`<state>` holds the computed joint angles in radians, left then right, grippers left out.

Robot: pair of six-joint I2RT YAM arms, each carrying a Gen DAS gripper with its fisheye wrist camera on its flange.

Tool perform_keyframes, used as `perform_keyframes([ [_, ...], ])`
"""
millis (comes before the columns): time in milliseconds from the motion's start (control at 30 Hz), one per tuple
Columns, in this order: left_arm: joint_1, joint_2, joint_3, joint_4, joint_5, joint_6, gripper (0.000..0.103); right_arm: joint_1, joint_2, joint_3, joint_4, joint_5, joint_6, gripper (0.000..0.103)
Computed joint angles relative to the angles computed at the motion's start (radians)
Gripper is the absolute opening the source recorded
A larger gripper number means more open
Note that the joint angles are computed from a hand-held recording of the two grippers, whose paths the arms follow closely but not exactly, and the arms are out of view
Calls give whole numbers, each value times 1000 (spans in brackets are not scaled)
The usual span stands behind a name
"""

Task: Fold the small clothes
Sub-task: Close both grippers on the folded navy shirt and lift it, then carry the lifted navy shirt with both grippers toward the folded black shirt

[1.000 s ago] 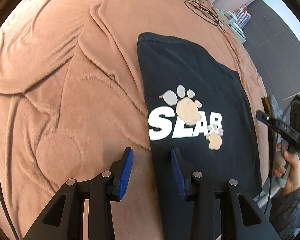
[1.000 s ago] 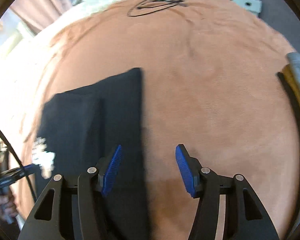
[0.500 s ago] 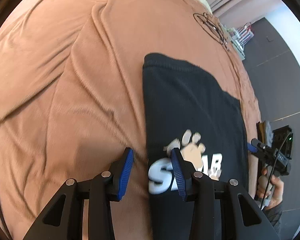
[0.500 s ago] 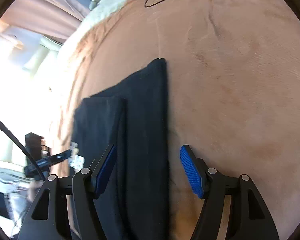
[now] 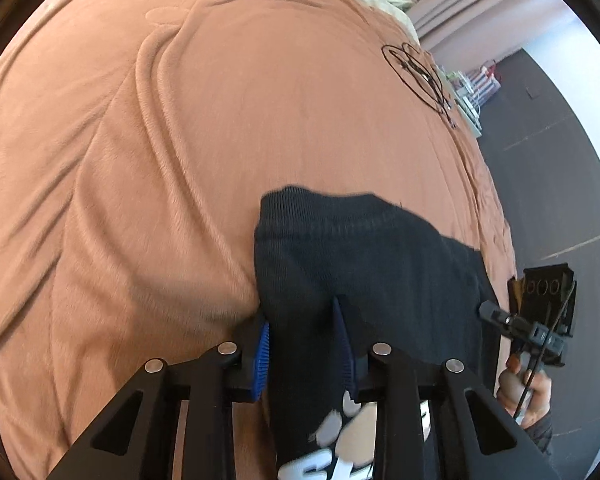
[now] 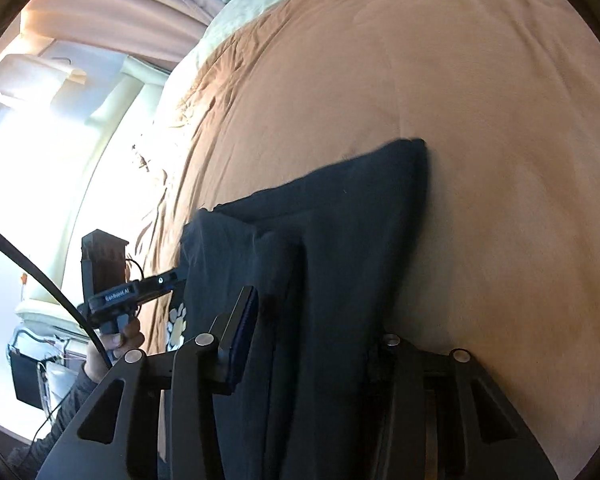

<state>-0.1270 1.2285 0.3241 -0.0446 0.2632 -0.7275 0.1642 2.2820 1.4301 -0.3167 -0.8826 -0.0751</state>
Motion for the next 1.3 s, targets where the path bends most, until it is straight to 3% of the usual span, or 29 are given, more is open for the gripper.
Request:
perform_keyframes([
  [167,-26,50,33,18,-56,-7,18,58,3,42,-5,109,13,18],
  [233,-47,25,34,-5,-88,0,11,68,-44,-7,15,142,1,14],
  [400,-78,-81,47,-96,-130,-8,7,111,-164,-143,128,218,57,12],
  [600,-133,-312,101,-320,-159,-22,6,186,-334,-284,197,307,115,12],
  [867,-360,-547,251,-630,-336,-139,6,245,-686,-539,205,384,153,11],
  [967,-536,-597,334,-749,-476,-237,6,232,-859,-635,164,380,141,11],
  [1167,-1002,-569,527,-1008,-842,-554,5,208,-1257,-770,-25,375,123,11],
  [1300,-1412,-431,706,-1317,-1118,-972,5,161,-1519,-802,-227,346,85,11],
])
